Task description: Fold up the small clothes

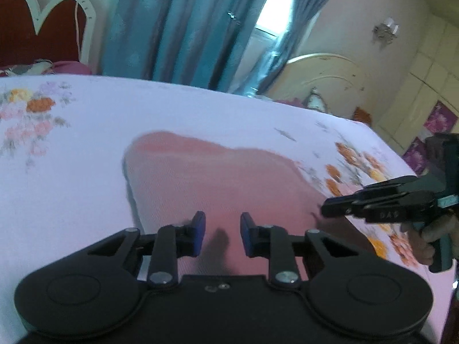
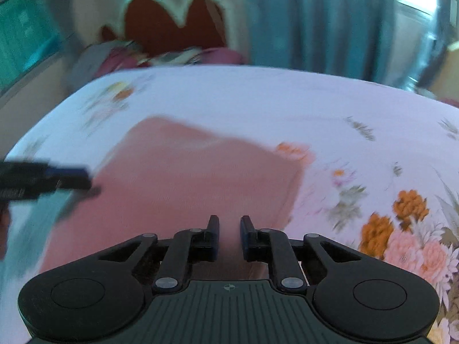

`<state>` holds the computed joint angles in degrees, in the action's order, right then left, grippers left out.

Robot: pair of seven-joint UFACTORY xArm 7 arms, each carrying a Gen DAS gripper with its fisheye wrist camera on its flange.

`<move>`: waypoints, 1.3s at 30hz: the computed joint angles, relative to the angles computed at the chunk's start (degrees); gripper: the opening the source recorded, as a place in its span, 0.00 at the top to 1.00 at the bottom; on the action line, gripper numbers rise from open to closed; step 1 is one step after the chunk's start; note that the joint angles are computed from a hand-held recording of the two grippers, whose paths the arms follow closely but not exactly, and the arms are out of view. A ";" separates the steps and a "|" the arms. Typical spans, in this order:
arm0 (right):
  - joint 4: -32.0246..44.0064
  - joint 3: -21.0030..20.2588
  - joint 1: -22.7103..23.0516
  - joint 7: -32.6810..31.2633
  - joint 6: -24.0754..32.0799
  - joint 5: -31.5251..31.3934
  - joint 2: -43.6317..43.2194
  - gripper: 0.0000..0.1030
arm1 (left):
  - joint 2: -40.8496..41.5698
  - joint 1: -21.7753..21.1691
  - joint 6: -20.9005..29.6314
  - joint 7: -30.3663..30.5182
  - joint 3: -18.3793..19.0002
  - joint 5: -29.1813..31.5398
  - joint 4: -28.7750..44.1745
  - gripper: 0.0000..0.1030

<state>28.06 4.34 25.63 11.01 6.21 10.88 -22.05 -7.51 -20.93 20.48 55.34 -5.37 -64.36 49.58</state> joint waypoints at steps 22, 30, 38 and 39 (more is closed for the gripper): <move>-12.76 7.41 -5.38 11.26 3.00 -9.35 -13.42 0.85 | -17.97 -3.25 -7.69 -28.67 -2.96 18.21 -21.45 0.79; -18.64 6.28 -1.86 17.66 6.40 -6.46 -28.36 0.85 | -27.07 1.62 -7.47 -46.04 -9.95 30.29 -26.56 0.79; -20.89 12.57 5.57 29.39 27.72 -6.18 -54.28 0.85 | -43.66 3.42 -0.12 -63.81 -19.02 38.12 -29.84 0.69; -20.80 13.47 6.79 30.74 30.20 -6.18 -56.43 0.85 | -45.40 2.85 0.99 -65.49 -19.77 38.86 -29.93 0.69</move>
<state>7.25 17.81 32.42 41.75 36.41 4.70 -78.49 -52.91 -18.08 21.47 -10.15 -25.13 -25.50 19.65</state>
